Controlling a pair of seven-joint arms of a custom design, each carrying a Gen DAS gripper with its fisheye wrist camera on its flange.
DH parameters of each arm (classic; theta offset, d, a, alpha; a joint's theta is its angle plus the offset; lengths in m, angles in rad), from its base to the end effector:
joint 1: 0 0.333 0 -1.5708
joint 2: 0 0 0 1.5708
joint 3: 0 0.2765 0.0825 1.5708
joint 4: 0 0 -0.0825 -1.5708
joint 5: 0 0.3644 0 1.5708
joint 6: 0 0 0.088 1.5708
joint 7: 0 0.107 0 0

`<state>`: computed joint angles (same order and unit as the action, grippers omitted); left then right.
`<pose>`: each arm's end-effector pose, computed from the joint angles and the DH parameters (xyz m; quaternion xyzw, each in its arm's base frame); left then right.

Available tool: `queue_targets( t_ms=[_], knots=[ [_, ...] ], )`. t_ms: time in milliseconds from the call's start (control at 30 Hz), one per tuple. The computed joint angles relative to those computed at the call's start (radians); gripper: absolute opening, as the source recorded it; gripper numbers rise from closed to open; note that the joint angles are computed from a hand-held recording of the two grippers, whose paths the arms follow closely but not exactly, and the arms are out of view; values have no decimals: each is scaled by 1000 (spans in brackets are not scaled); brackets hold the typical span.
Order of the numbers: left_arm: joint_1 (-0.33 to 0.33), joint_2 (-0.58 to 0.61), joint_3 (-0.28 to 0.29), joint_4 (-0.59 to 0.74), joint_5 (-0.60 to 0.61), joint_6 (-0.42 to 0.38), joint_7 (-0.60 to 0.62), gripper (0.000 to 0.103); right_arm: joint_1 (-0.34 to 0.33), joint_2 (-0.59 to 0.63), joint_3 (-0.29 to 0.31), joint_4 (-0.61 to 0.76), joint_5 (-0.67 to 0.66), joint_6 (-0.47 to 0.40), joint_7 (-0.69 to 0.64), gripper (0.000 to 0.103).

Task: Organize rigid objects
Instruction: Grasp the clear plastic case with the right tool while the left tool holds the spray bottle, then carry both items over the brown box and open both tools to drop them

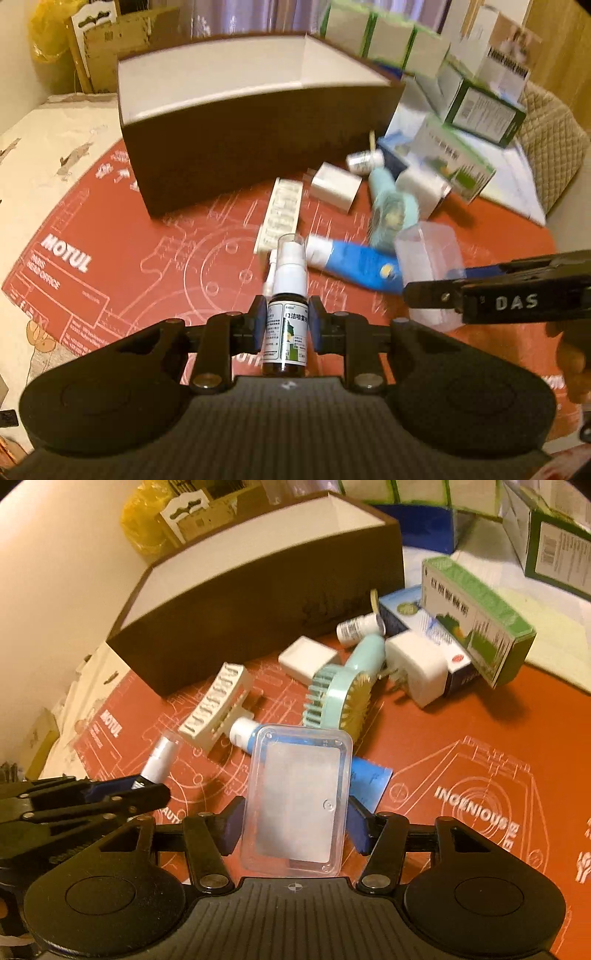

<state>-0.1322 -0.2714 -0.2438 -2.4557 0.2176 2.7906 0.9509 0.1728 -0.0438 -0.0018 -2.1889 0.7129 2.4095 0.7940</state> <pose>0.4460 -0.1894 0.4359 -0.6901 0.6559 -0.2502 0.1758 0.5263 0.0949 0.4051 -0.8148 0.5003 0.0138 0.2925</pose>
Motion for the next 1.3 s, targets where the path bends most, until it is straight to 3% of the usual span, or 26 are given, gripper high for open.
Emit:
queue_targets(
  t_ms=[333, 667, 1033, 1300],
  knots=[
    [36, 59, 15, 137, 46, 40, 33, 20, 4, 36, 8, 109, 76, 6, -46, 54],
    [51, 279, 86, 411, -8, 88, 218, 20, 2, 257, 77, 448, 83, 50, -9, 54],
    [89, 525, 125, 707, -109, -15, 380, 20, 45, 619, 142, 922, -190, 35, 243, 54],
    [114, 645, 120, 822, -196, -138, 443, 20, 91, 926, 125, 1349, -405, -143, 403, 54]
  ],
)
